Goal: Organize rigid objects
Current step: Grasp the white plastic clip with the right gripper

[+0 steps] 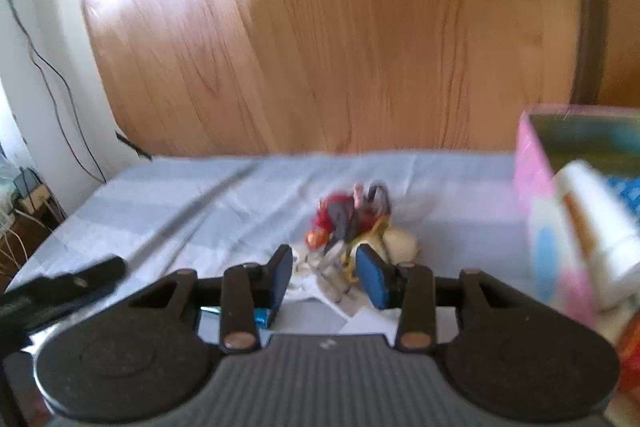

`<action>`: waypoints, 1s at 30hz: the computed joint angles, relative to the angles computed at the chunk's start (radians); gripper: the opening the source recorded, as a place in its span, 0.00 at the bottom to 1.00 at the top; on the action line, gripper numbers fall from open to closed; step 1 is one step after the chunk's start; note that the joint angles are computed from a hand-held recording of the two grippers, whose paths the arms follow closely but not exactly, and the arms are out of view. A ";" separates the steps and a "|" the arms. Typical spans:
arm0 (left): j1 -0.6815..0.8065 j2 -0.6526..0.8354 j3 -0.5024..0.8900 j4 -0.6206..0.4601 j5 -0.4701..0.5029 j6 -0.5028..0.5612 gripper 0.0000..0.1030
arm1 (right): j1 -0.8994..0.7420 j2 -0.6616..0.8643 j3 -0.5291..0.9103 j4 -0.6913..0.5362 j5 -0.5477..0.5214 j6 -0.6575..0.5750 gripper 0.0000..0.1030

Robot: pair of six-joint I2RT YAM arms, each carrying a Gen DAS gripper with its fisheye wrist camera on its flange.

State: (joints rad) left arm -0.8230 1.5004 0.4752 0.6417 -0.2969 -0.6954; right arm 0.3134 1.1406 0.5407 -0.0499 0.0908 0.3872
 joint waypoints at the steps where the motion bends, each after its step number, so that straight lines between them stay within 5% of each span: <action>1: 0.008 -0.009 -0.009 0.008 0.005 -0.006 0.65 | 0.000 0.024 0.004 0.011 -0.015 0.005 0.15; 5: 0.029 -0.021 -0.019 0.014 0.031 -0.041 0.65 | 0.087 -0.019 -0.027 0.045 0.031 -0.008 0.12; 8: 0.029 -0.037 -0.026 0.018 0.037 -0.043 0.66 | 0.297 -0.125 -0.113 0.068 0.239 -0.030 0.07; 16: 0.021 -0.030 -0.014 0.010 0.081 -0.018 0.66 | 0.898 -0.258 -0.186 -0.226 0.674 0.123 0.12; 19: 0.001 -0.024 -0.007 -0.006 0.049 0.000 0.66 | 0.882 -0.268 -0.155 -0.283 0.717 0.128 0.13; 21: 0.000 -0.021 -0.005 -0.015 0.038 0.007 0.66 | 0.726 -0.298 -0.129 -0.236 0.660 0.048 0.19; 24: 0.016 -0.015 -0.005 -0.021 0.053 -0.001 0.66 | 0.471 -0.283 -0.098 -0.092 0.492 -0.042 0.61; 25: 0.025 -0.013 -0.006 -0.018 0.065 -0.008 0.66 | 0.386 -0.231 -0.073 -0.046 0.411 -0.054 0.68; 28: 0.040 -0.007 -0.003 -0.018 0.089 -0.024 0.66 | 0.202 -0.023 0.037 -0.016 0.150 -0.065 0.75; 29: 0.043 -0.006 0.001 -0.019 0.094 -0.028 0.66 | 0.180 0.037 0.070 -0.021 0.129 -0.050 0.73; 30: 0.046 -0.004 0.004 -0.019 0.100 -0.030 0.66 | 0.166 0.109 0.108 -0.026 0.118 -0.048 0.60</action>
